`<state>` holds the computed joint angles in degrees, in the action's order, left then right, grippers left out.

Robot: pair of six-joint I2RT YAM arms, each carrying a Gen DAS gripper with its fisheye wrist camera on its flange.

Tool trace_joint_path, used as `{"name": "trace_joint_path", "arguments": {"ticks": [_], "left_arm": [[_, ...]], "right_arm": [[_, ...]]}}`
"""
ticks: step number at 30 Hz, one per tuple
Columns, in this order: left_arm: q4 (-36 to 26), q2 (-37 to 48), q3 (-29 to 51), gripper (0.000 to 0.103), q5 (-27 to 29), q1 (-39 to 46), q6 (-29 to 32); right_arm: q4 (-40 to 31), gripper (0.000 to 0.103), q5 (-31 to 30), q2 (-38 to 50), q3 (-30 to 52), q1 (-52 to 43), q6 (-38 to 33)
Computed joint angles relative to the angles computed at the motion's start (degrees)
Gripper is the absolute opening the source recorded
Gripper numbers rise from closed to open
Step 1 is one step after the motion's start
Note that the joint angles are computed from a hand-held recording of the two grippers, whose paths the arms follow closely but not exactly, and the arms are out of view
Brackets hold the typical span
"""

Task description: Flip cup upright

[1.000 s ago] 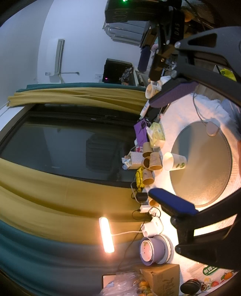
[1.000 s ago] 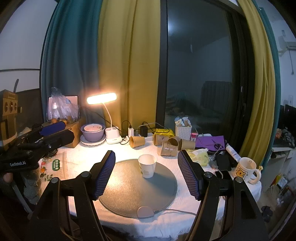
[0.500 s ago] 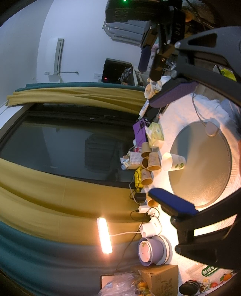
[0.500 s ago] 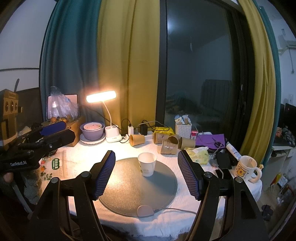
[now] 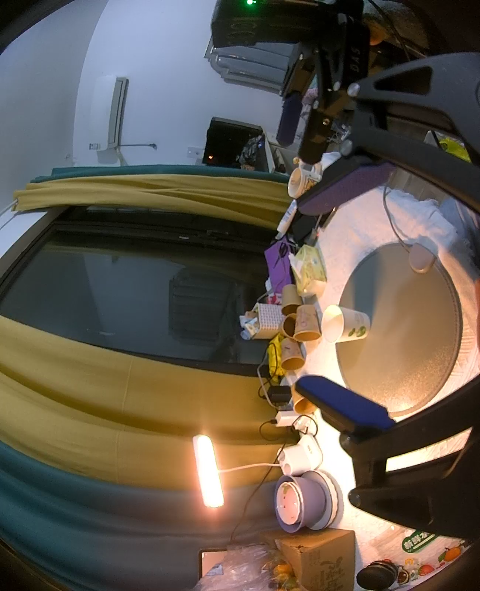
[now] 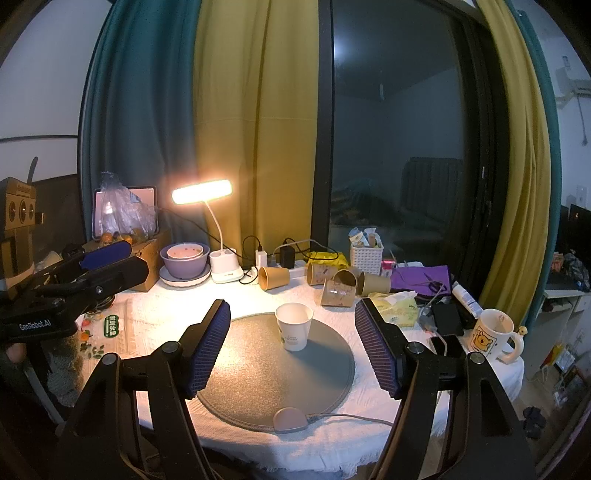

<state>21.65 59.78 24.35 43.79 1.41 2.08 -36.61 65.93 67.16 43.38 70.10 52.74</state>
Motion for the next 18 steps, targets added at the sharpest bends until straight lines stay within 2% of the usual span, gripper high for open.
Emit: {"name": "trace_joint_path", "arguments": {"ticks": [18], "left_arm": [[-0.2, -0.2, 0.0, 0.09, -0.3, -0.2, -0.1]], "right_arm": [[-0.4, 0.073, 0.0, 0.2, 0.2, 0.1, 0.5]]}}
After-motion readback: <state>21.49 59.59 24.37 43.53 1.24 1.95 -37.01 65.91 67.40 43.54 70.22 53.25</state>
